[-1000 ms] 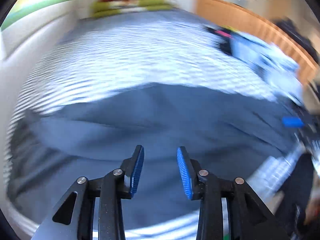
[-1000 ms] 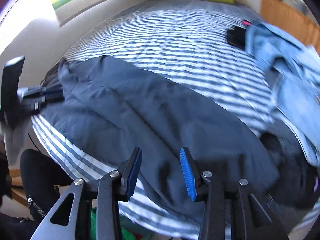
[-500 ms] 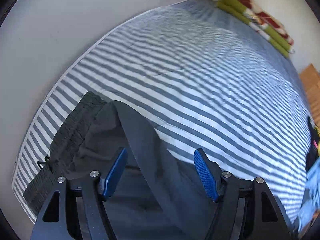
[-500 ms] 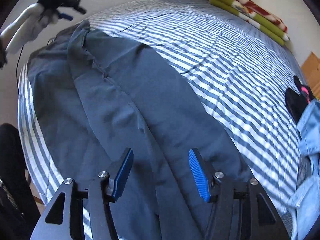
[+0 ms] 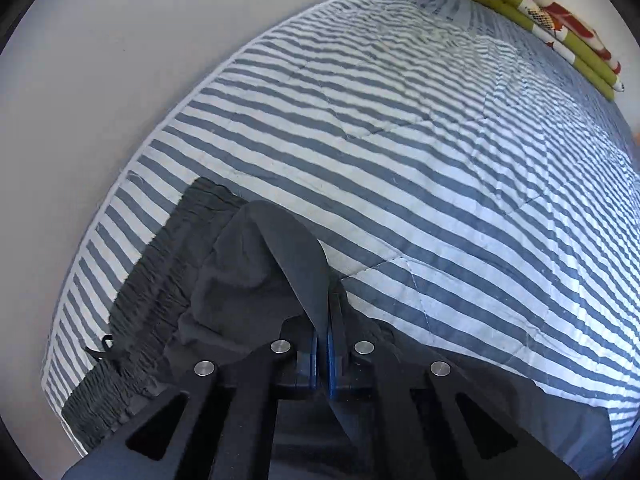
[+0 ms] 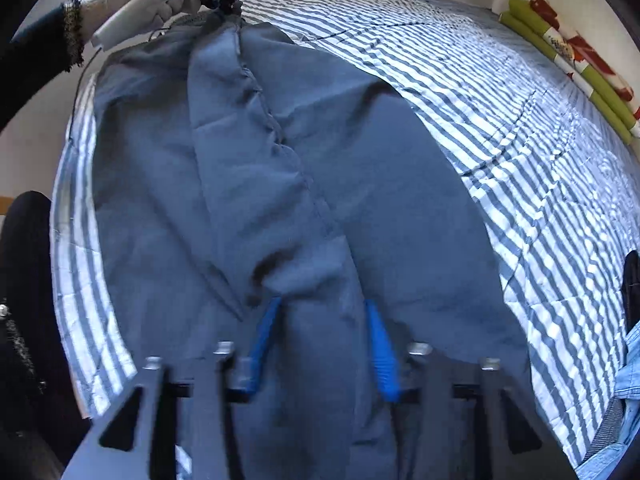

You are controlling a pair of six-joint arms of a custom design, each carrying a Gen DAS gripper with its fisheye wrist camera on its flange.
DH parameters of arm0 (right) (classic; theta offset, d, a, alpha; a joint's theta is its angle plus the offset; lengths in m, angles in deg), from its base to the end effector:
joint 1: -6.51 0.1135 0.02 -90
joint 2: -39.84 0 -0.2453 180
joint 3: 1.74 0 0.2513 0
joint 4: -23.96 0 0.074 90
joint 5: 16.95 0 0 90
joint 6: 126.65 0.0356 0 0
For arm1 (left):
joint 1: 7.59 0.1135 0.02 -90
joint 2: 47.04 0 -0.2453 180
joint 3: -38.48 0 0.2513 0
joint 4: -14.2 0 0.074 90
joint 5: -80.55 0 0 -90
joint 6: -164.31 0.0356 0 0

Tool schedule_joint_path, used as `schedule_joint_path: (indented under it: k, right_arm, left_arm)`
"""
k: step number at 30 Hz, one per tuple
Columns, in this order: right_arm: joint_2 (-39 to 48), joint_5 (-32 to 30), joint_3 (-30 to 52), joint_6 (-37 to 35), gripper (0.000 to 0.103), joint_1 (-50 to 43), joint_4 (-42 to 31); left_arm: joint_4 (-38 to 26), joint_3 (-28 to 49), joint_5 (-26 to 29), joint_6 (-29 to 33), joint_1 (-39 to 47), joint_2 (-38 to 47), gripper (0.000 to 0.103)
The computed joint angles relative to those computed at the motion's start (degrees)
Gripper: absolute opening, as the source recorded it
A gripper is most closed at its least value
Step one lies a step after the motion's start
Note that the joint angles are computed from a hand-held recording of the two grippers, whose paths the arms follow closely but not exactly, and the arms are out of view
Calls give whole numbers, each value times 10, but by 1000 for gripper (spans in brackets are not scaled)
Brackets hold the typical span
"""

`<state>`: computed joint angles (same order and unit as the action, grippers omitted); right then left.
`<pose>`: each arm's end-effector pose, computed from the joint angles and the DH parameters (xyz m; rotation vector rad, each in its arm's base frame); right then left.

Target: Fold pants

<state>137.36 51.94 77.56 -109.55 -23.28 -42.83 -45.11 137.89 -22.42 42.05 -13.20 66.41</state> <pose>0.2668 -0.1380 0.1713 -1.0465 2.5876 0.2299 0.3915 -0.0304 0.1734 -0.6881 2.7040 0.1675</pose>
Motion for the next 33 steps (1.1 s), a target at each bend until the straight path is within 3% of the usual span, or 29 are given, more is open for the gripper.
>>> schedule_joint_path:
  k: [3,6,10,12,14,15,20,22,23,26,29,33]
  right_arm:
    - [11,-38,42,-18,25,-28,-56]
    - [29,-55,72,25,49,-33,-46]
    - [76,-37,110,37,49,-4,-76]
    - [64,-18,84,43,48,11,-47]
    - [25,2,37,44,13,21,-7]
    - [-1,5,12,37,2,20,4]
    - [-106,-42,-45,-30,1,-43,-17]
    - [-134,-56,-56,-82,1,-84,-45]
    - [-145,-57,-63,-105,1,-100,-52]
    - [-194,-31,-125,-200,1,-147,-34]
    - [-245,-3,-202,-254,1,-165,26]
    - [-253,2,-212,-241,1,-156,28]
  left_arm:
    - [9,-37,-4,5,-3,-46,2]
    - [4,-53,-5,9,-5,-78,2]
    - [-2,-72,-1,8,-2,-116,2]
    - [0,-92,-10,10,-5,-143,2]
    - [19,-138,-8,7,-2,-191,2]
    - [24,-165,-8,2,-2,-223,2]
    - [72,-393,16,-65,2,-495,2]
    - [63,-489,28,-93,-17,-615,3]
    - [52,-525,47,-95,-24,-660,4]
    - [-1,-597,54,-129,-32,-762,35]
    - [-30,-620,76,-133,13,-834,36]
    - [-21,-596,86,-108,43,-827,55]
